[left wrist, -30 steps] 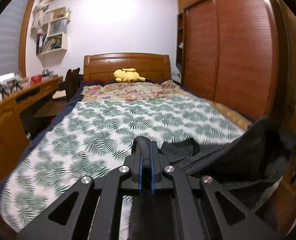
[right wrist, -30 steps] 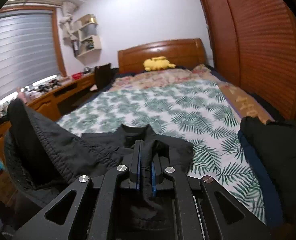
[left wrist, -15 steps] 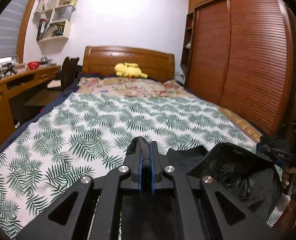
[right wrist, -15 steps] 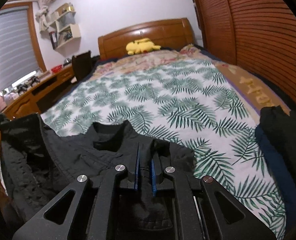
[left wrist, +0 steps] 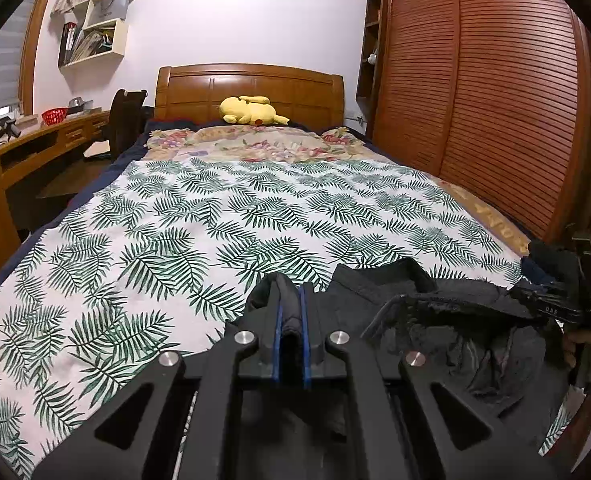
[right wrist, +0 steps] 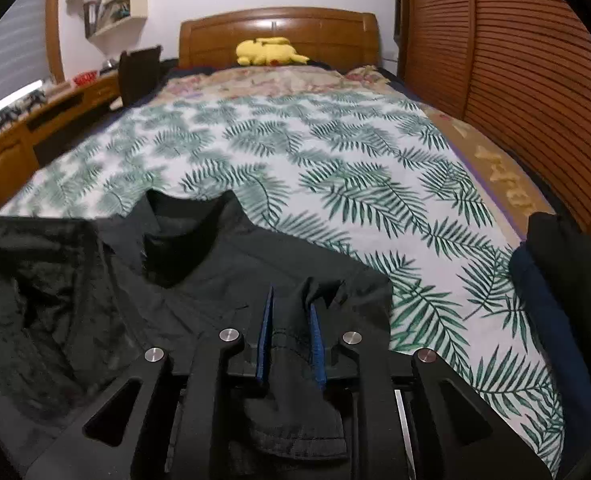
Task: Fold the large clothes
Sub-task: 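Lift the hem with both grippers and fold it toward the collar, then lay the folded hem down and open both grippers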
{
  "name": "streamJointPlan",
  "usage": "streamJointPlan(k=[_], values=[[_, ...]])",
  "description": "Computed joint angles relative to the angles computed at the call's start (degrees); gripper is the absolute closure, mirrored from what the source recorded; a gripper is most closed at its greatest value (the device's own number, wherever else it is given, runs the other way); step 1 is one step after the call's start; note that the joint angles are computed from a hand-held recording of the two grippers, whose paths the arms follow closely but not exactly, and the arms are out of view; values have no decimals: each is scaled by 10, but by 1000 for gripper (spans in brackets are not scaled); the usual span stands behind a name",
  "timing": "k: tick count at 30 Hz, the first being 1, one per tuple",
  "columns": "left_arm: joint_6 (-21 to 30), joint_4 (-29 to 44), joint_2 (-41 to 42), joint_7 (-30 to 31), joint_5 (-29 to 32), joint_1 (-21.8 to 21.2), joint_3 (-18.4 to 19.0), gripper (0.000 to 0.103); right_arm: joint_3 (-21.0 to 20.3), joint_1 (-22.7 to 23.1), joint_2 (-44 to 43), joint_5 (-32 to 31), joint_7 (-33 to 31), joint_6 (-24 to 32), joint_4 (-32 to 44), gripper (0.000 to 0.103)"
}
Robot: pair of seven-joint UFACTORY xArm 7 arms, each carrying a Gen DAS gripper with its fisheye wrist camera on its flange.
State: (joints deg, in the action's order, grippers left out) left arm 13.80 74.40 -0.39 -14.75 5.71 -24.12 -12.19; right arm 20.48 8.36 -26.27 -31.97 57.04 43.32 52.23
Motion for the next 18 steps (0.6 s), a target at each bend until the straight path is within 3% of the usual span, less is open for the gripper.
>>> streamJointPlan(k=[4,9,14,18], values=[[8,-2,-6,25,-38,0,1,95,-3,2,1,6,-2,9,5,77],[16,-7,-14,52,-73,1,3,83,-8,12,5,29,-23,26,23,40],[7,-24,-35,88,-114,0,8,78,18,11,5,0,-21,87,58,32],[3,-31,-46,104,-128,1,10,72,14,24,2,8,-27,81,73,31]])
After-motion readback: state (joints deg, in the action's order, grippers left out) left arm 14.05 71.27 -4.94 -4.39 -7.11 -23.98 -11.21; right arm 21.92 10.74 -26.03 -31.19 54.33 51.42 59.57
